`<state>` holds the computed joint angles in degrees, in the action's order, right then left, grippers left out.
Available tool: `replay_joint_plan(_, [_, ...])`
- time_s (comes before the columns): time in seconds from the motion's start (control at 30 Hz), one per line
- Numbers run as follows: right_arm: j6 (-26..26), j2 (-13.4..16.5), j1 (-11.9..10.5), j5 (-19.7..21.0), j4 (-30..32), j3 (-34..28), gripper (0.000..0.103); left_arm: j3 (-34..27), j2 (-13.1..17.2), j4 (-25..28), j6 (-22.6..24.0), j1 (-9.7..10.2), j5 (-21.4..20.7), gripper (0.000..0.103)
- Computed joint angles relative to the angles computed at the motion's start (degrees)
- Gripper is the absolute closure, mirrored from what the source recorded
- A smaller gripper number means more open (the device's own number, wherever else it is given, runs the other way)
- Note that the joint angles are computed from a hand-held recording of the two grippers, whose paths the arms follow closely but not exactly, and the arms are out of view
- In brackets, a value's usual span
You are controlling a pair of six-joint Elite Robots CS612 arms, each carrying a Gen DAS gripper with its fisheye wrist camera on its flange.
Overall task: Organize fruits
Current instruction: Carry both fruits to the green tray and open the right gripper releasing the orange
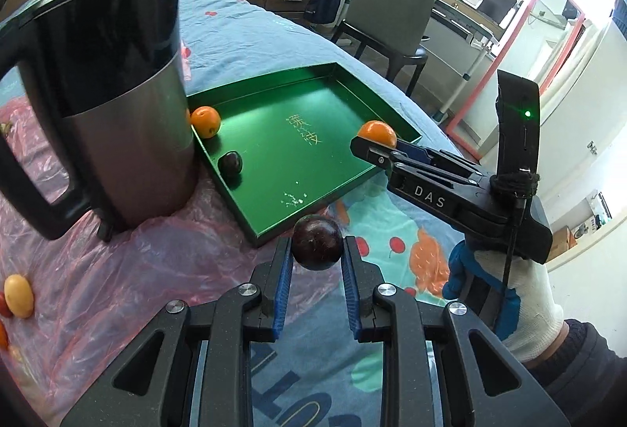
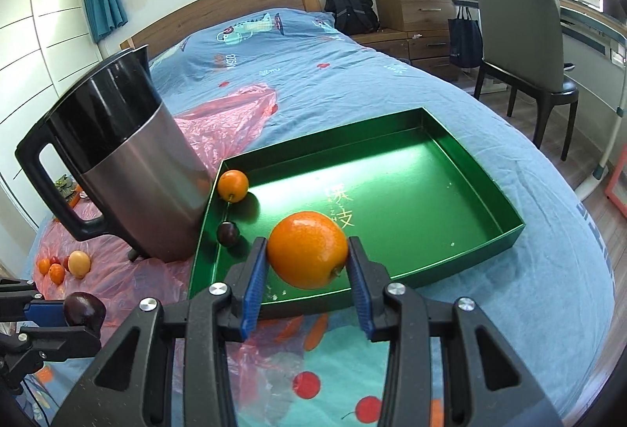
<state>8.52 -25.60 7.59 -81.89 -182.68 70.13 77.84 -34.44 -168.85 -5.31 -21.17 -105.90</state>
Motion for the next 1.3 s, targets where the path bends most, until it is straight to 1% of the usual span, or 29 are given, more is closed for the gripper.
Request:
replay_joint_plan(0.2, [0.00,2.72,-0.58,-0.33,3.31,-4.05,0.077,-7.83,4.26,6.00,1.30,-0.51,2.52,0.082])
replay_joint_plan(0.33, [-0.74,4.26,-0.71,-0.46,5.22,-6.46,0.077,-11.65,6.64,9.00,1.51,-0.65,3.52,0.082])
replay_joint_plan(0.6, [-3.70,5.85,-0.39,-1.93,7.04,-9.40,0.077,-16.15,9.88,12.34,0.87,-0.65,3.17,0.082])
replay_joint_plan(0.77, [-5.04,6.53,-0.18,-3.18,8.47,-10.62,0.077,-17.33,10.79,13.06,0.99,-0.75,3.37,0.082])
replay_joint_plan(0.93, [-6.39,7.05,0.04,-4.55,9.72,-11.57,0.077,-18.20,11.42,13.74,1.32,-1.02,4.82,0.082])
replay_joint_plan(1.3, [-8.98,7.30,0.69,-7.38,12.01,-12.38,0.076,-18.55,11.75,15.62,2.00,-1.48,7.63,0.082])
